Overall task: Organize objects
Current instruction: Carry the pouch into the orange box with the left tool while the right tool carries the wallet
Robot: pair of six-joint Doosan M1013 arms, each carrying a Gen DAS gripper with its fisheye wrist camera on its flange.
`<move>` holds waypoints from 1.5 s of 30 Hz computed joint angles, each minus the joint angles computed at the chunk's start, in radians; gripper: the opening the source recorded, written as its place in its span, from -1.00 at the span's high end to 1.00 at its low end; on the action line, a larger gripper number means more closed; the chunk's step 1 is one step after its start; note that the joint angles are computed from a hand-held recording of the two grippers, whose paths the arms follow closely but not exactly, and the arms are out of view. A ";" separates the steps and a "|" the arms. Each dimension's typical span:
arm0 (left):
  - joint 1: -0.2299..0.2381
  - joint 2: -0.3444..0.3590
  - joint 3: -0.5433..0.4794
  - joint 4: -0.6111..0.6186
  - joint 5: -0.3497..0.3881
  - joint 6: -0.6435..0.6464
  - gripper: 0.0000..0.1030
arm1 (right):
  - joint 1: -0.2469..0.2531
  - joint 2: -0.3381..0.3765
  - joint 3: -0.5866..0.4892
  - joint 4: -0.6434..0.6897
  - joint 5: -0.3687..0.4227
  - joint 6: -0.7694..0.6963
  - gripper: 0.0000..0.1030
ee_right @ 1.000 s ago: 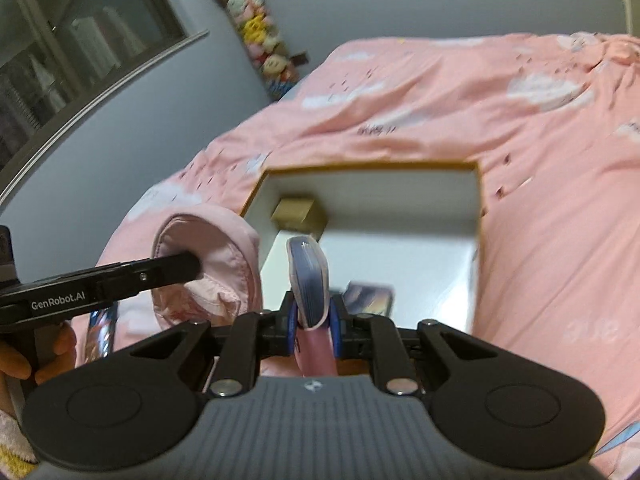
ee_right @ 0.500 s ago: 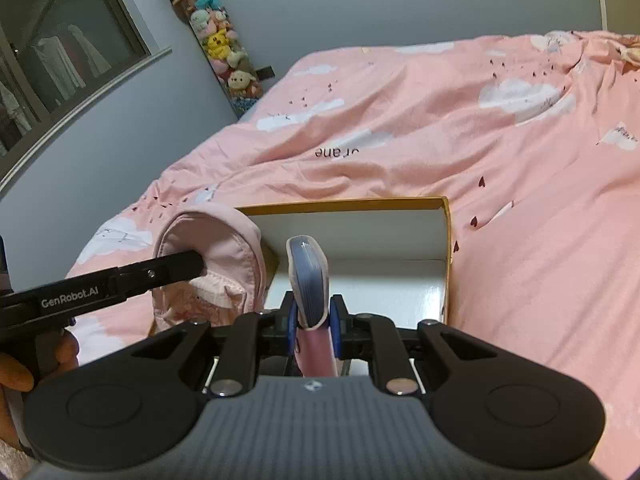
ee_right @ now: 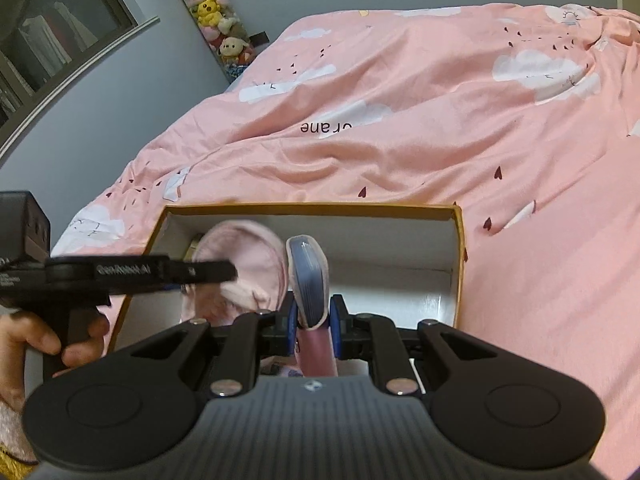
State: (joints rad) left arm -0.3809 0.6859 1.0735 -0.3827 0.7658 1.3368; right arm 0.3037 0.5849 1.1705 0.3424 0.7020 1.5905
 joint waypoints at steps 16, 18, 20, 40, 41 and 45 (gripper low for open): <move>0.025 -0.059 0.049 0.068 -0.106 -0.090 0.34 | -0.021 0.126 -0.150 0.233 0.140 -0.037 0.66; 0.026 -0.062 0.050 0.069 -0.117 -0.092 0.34 | -0.024 0.155 -0.183 0.288 0.186 -0.039 0.66; 0.026 -0.061 0.045 0.084 -0.118 -0.099 0.34 | -0.024 0.182 -0.215 0.317 0.224 -0.035 0.66; 0.049 -0.038 0.051 -0.111 -0.097 -0.040 0.34 | -0.004 0.260 -0.313 0.207 0.300 0.039 0.21; 0.050 -0.037 0.052 -0.120 -0.095 -0.038 0.34 | -0.002 0.254 -0.309 0.193 0.301 0.032 0.22; 0.050 -0.037 0.056 -0.121 -0.100 -0.051 0.34 | -0.003 0.230 -0.278 0.190 0.327 -0.018 0.44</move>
State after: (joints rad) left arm -0.3309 0.6493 1.1295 -0.5037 0.6660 1.2860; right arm 0.3010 0.8151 0.8920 0.5326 1.0293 1.5722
